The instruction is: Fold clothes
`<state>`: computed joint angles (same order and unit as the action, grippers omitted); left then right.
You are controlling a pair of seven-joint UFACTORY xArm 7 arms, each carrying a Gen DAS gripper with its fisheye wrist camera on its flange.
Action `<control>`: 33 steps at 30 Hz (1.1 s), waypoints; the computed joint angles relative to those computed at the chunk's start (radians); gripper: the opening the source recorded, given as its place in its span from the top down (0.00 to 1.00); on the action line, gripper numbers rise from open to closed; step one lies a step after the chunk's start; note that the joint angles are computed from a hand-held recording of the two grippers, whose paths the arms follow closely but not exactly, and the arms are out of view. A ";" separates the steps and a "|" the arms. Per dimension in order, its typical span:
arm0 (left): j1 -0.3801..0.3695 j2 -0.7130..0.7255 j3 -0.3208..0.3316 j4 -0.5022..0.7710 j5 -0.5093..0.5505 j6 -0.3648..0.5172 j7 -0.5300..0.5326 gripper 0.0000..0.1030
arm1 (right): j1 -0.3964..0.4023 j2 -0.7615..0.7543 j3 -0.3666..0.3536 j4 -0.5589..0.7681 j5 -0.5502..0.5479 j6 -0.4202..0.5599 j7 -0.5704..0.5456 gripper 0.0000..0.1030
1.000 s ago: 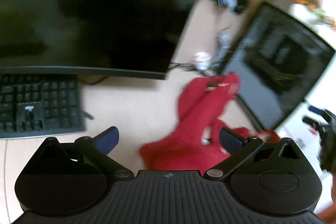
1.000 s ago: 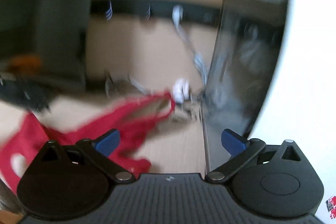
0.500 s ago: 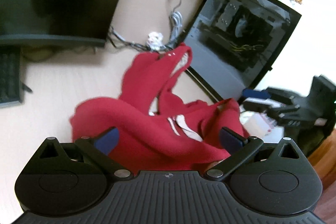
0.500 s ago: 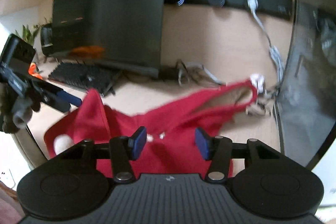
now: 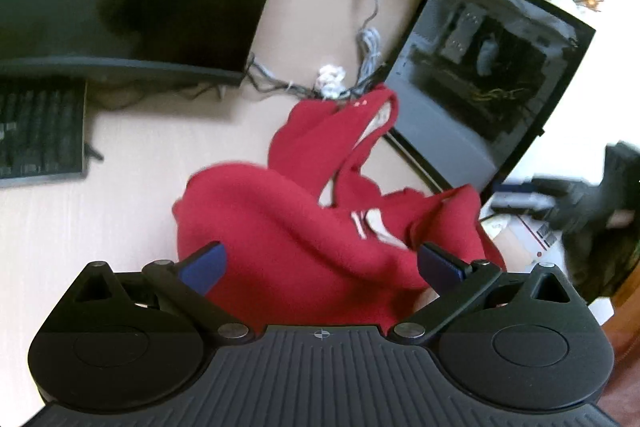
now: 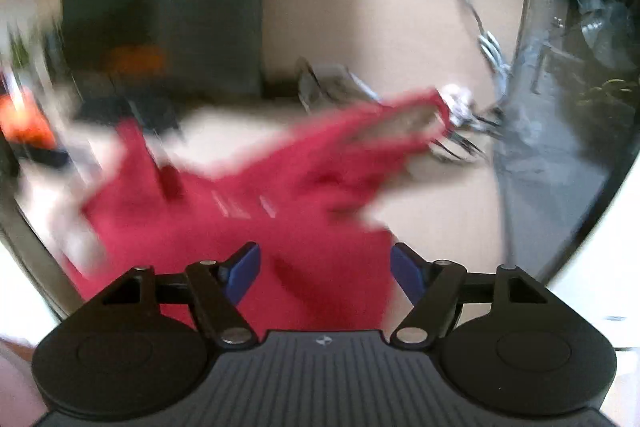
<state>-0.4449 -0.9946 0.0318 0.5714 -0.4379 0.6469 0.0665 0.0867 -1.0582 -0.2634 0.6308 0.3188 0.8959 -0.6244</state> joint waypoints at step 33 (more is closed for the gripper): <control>-0.007 -0.122 -0.009 -0.078 0.069 -0.047 -0.155 0.00 | 0.058 0.517 0.110 0.520 0.579 0.063 -0.200 0.27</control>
<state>-0.4522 -1.1166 0.0227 0.4938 -0.3688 0.5995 -0.0890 0.1443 -0.5407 -0.1533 1.1506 0.8977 0.9591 -0.8249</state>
